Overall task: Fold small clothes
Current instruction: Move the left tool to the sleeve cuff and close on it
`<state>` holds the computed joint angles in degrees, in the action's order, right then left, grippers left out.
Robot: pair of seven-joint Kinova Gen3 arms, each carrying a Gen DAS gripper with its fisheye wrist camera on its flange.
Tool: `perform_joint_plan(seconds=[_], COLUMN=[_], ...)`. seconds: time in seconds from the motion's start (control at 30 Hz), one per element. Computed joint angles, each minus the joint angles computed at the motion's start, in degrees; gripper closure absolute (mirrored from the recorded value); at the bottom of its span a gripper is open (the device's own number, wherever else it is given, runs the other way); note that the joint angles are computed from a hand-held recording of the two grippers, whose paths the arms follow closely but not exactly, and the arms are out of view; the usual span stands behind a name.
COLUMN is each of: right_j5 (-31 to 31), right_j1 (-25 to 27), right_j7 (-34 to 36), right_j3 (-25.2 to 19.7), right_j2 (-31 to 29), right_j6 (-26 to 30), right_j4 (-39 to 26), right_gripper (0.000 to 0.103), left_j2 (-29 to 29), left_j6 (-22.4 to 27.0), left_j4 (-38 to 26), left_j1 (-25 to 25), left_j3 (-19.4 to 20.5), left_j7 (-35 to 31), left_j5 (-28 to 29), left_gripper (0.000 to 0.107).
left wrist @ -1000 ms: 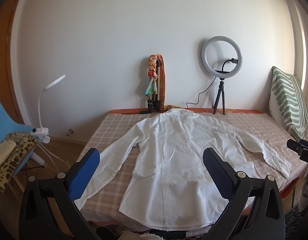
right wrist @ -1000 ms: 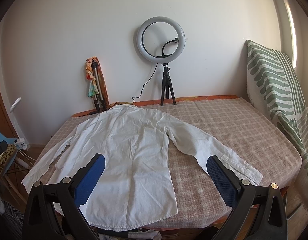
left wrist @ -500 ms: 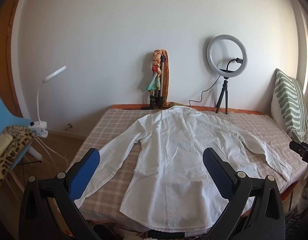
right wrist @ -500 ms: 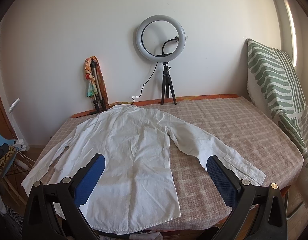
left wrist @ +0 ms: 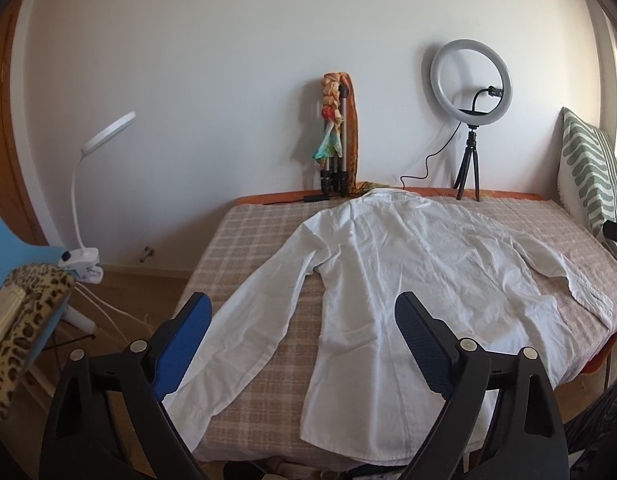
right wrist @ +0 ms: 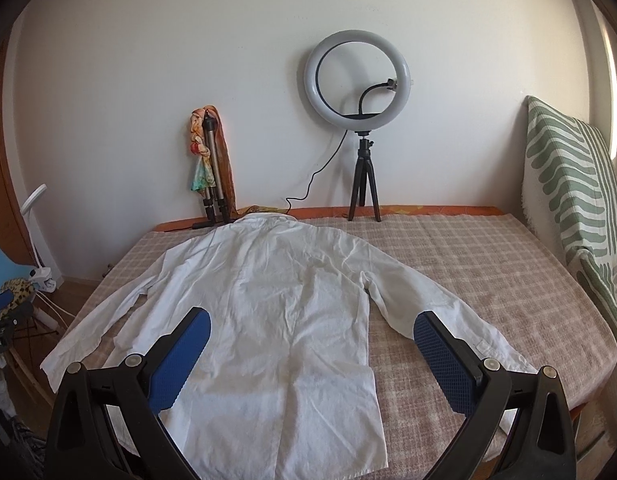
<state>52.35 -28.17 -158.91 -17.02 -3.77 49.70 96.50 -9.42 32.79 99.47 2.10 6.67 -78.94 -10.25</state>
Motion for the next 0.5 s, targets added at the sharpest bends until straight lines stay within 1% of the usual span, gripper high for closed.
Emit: perform_joint_plan(seconds=[0.03,0.07,0.1,0.13,0.17,0.2,0.23,0.27,0.3,0.33,0.37,0.4,0.5], right_j5=[0.9,2.3,4.3,5.6,6.1,5.6,4.4,3.9,3.0,1.7,0.5,-0.6,-4.9], right_j1=[-0.5,0.1,1.5,2.3,2.3,1.3,1.3,2.2,2.7,3.2,4.4,6.6,14.5], right_j7=[-0.5,-2.0,-4.3,-6.1,-7.0,-7.0,-6.0,-5.8,-4.8,-2.8,-0.5,1.8,8.8], right_j3=[0.5,0.1,-0.9,-1.0,0.0,2.0,3.3,3.4,3.7,3.9,3.0,1.1,-6.6], right_j2=[0.4,0.7,0.7,0.7,0.7,0.9,1.2,1.7,2.2,2.9,4.0,5.1,8.9], right_j6=[-0.6,-1.9,-3.8,-6.1,-8.4,-10.8,-13.1,-15.4,-16.8,-17.9,-18.2,-18.5,-18.9], right_j4=[-0.2,0.1,0.7,1.3,1.5,1.3,0.8,0.5,-0.1,-1.0,-2.3,-3.5,-7.1], right_gripper=[0.000,0.000,0.000,0.000,0.000,0.000,0.000,0.000,0.000,0.000,0.000,0.000,0.000], left_j2=[0.9,2.0,3.2,4.4,5.9,7.4,9.1,11.0,12.5,14.1,15.9,17.9,22.3], left_j6=[0.4,1.1,2.3,3.3,4.3,5.4,6.7,8.0,8.7,9.7,11.6,14.0,18.8], left_j4=[-0.5,-1.2,-2.2,-3.1,-4.1,-5.0,-6.0,-7.2,-7.9,-8.9,-10.4,-12.1,-15.5], left_j1=[0.7,0.4,-1.0,-1.6,-1.1,-1.7,-3.3,-4.8,-5.7,-7.6,-10.2,-12.6,-15.3], left_j3=[-2.1,-3.4,-4.0,-5.3,-7.6,-9.0,-9.4,-9.4,-9.7,-9.5,-8.3,-7.3,-8.3], left_j7=[-2.3,-4.7,-7.0,-8.9,-10.7,-12.5,-14.3,-15.9,-16.9,-18.4,-19.8,-21.2,-23.3], left_j5=[2.0,4.3,6.6,9.0,11.3,13.6,15.9,17.3,18.2,20.0,22.3,24.6,29.9], left_gripper=[0.021,0.024,0.030,0.038,0.045,0.045,0.045,0.045,0.045,0.046,0.047,0.047,0.047])
